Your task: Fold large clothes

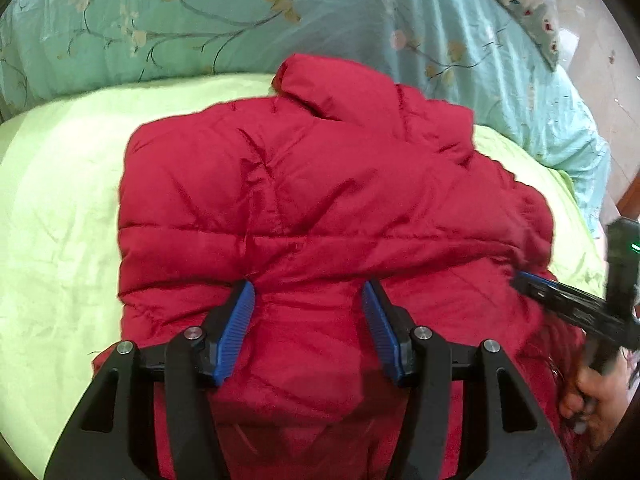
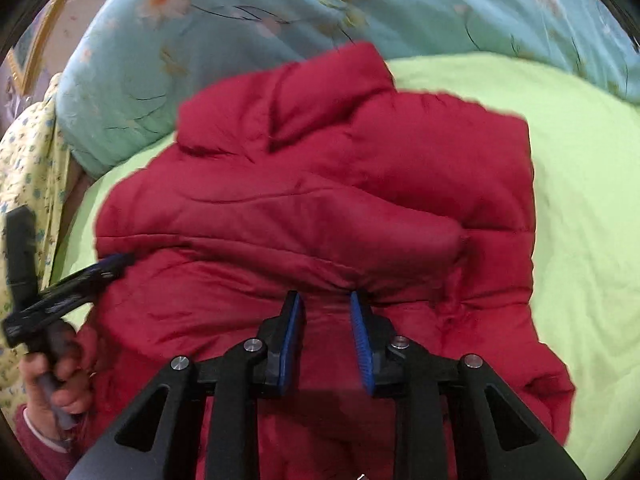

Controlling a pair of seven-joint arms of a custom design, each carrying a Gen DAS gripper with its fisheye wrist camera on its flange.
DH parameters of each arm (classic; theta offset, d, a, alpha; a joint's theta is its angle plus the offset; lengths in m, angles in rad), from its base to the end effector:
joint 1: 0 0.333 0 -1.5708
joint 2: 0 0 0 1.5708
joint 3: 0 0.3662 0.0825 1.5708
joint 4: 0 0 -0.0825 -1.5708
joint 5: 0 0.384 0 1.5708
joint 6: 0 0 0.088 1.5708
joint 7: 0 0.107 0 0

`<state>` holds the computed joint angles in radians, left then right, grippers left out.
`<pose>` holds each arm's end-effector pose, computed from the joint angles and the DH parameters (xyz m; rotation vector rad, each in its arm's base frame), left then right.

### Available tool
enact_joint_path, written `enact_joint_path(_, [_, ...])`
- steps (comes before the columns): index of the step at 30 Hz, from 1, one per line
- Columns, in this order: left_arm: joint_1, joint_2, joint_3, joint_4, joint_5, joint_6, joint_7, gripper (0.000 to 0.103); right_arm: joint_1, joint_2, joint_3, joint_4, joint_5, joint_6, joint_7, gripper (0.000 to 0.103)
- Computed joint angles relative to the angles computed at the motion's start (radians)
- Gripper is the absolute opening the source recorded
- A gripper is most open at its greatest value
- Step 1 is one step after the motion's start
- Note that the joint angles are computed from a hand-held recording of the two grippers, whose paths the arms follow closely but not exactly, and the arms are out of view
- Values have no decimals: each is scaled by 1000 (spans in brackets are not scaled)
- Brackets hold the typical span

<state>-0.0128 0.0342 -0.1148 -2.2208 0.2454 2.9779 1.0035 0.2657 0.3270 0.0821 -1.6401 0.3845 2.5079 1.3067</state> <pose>0.5733 -0.0899 0.4939 -2.0305 1.6364 -0.8174 0.6731 0.2321 0.5348 -2.0684 1.4447 -0.1529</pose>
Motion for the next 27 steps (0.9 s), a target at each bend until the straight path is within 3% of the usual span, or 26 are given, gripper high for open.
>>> enact_joint_path(13, [7,11,-1,-10,-22,-36,24,56,13,-5,-10,13,-36,-3,44,24])
enact_joint_path(16, [6,15,1,-7,-19,-36,21,56,23,-43,-9,-26,-52,50,41,30])
enact_joint_path(19, [4,14,1,-5,-7,-42,10,56,56,-30,-43,-13,-169,31,96,29])
enact_joint_path(24, [-2,-25,4,-21,72,-81,-50,56,32,11,-27,4,-156,21,69,26])
enact_joint_path(27, [1,-22,4,-30,41,-77,-26,56,32,13,-26,0,-156,34,64,26])
